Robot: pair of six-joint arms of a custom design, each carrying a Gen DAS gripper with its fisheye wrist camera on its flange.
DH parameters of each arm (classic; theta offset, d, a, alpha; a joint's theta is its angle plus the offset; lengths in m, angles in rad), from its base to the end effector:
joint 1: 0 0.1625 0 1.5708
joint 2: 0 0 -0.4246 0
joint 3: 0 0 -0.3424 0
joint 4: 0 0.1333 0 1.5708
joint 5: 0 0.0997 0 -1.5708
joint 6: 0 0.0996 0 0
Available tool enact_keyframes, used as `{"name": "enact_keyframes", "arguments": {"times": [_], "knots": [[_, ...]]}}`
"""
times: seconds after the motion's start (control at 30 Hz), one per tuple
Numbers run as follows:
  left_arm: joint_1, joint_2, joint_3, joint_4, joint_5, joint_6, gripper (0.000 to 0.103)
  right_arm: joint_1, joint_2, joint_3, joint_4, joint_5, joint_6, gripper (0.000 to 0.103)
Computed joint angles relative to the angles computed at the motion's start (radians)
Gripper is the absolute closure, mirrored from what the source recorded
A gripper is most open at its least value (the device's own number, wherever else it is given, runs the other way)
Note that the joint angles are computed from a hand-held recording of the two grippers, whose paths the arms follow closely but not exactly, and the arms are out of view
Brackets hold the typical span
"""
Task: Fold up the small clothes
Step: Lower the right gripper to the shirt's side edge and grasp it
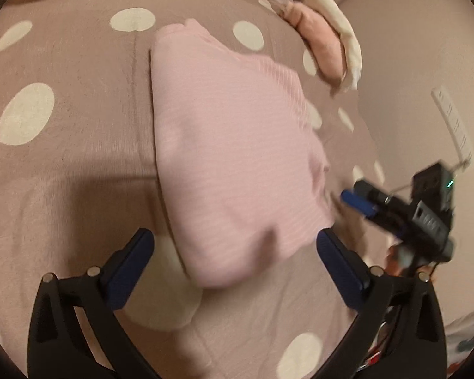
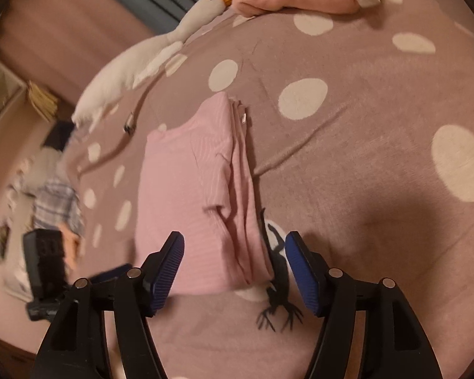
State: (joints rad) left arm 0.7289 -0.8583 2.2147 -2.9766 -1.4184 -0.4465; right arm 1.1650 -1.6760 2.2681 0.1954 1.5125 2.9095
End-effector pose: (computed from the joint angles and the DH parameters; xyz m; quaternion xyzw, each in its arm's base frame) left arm -0.2404 -0.4137 0.0558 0.1939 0.9777 -0.0654 0.0461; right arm 0.0334 -0.2745 0.2529 -0.0691 -0.9214 0.3708 0.0941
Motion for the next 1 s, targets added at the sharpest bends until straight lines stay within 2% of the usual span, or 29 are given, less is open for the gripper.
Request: {"name": "enact_keyframes", "arguments": {"times": [0.27, 0.43, 0.53, 0.6, 0.67, 0.87, 1.0], "knots": [[0.069, 0.028, -0.059, -0.013, -0.054, -0.043, 0.0, -0.081, 0.027, -0.023, 0.037, -0.129, 0.001, 0.033], [0.1, 0.053, -0.088, -0.015, -0.078, -0.062, 0.0, -0.078, 0.081, -0.074, 0.058, -0.103, 0.04, 0.032], [0.112, 0.068, -0.109, -0.018, -0.099, -0.047, 0.0, -0.09, 0.104, -0.091, 0.055, -0.118, 0.056, 0.032], [0.13, 0.069, -0.113, -0.029, -0.129, -0.032, 0.0, -0.102, 0.13, -0.11, 0.072, -0.154, 0.06, 0.032], [0.149, 0.091, -0.131, -0.049, -0.178, -0.028, 0.0, -0.101, 0.152, -0.126, 0.08, -0.164, 0.069, 0.032], [0.157, 0.13, -0.18, -0.042, -0.187, -0.012, 0.0, -0.057, 0.23, -0.187, 0.098, -0.173, 0.087, 0.032], [0.167, 0.152, -0.212, -0.034, -0.195, -0.025, 0.0, -0.026, 0.267, -0.215, 0.099, -0.149, 0.087, 0.032]]}}
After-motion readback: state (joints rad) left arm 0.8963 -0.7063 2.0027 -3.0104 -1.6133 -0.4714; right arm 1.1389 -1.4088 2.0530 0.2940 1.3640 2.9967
